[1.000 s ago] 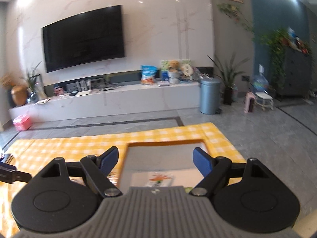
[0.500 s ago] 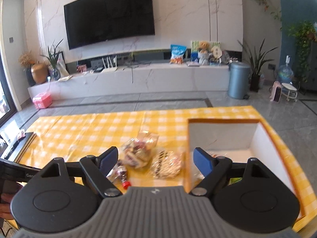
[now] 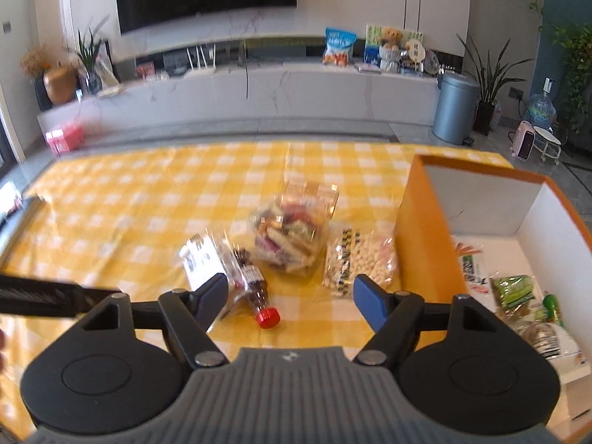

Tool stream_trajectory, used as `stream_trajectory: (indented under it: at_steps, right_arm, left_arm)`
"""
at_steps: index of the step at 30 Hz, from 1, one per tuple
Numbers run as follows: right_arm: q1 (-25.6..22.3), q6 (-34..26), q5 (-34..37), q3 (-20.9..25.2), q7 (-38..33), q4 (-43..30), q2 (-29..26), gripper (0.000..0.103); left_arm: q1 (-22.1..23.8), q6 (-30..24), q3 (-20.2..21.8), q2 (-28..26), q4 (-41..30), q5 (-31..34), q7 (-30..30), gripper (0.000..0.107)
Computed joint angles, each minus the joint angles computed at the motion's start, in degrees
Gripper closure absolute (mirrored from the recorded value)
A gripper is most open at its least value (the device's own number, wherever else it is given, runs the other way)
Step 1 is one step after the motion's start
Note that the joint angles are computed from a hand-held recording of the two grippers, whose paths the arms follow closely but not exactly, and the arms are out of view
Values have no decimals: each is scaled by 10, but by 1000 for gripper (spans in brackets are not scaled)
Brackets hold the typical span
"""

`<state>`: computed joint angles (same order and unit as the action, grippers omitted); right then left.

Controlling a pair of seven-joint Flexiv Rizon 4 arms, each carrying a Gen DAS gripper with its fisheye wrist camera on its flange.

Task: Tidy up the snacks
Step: 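Move the right gripper down to the brown bottle with red cap, then close the right gripper on the brown bottle and lift it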

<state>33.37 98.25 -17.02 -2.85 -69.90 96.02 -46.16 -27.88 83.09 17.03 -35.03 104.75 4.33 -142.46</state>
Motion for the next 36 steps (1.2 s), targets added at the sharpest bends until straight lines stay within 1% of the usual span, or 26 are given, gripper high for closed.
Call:
stream_trajectory:
  at_steps: [1,4,5,7,9,13,18,20,22,23,24,27,29,31,32,35,36]
  right_arm:
    - [6,-10,-1,-5,2,-9,-9,38]
    - [52,-26,-10,-65,8,-26,-36,41]
    - [49,-35,-15,-62,7,-34,-44,42]
    - [19,-68,-20,-20,8,-60,-56,44]
    - [-4,-81,-24,12,6,-78,-69,45]
    - [6,-80,-39,-3,9,-90,-82,48]
    - [-1,-64,-53,7,-13,-98,-93,51]
    - [-4,-54,-59,11,-28,-100,-98,58]
    - [-17,-50,-65,31,-48,-105,-103,75]
    - [-29,-51,-68,49,-60,-108,-106,79]
    - [-36,-52,-67,60,-67,-110,-108,79]
    - [-31,-39,-63,54,-80,-104,-108,82]
    - [-40,-41,-66,66,-96,-99,-106,84]
    - [-42,-40,-63,69,-105,-87,-99,84]
    - [-48,-46,-60,77,-107,-82,-94,84]
    - [-79,-76,-49,119,-116,-67,-78,84]
    - [-81,-82,-46,121,-118,-58,-71,84]
  left_arm:
    - [2,0,-1,0,0,-2,-1,15]
    - [10,2,-7,1,3,-9,-3,15]
    - [12,4,-9,0,3,-11,-4,15]
    - [16,12,-13,-3,4,-16,-4,15]
    - [23,11,-22,-5,3,-21,6,15]
    - [24,1,-27,-10,-3,-28,18,16]
    - [35,-2,-42,-13,-4,-37,32,17]
    - [36,-4,-45,-15,-5,-40,38,16]
    - [34,-7,-45,-16,-7,-41,41,16]
    - [35,-9,-46,-16,-8,-41,43,16]
    - [36,-10,-47,-17,-8,-42,45,17]
    - [38,-14,-50,-18,-9,-44,49,17]
    - [40,-16,-52,-18,-9,-45,51,16]
    - [41,-17,-53,-18,-10,-46,53,17]
    - [41,-18,-54,-17,-10,-46,54,17]
    - [43,-19,-55,-17,-10,-46,56,16]
    - [43,-19,-55,-17,-10,-46,56,16]
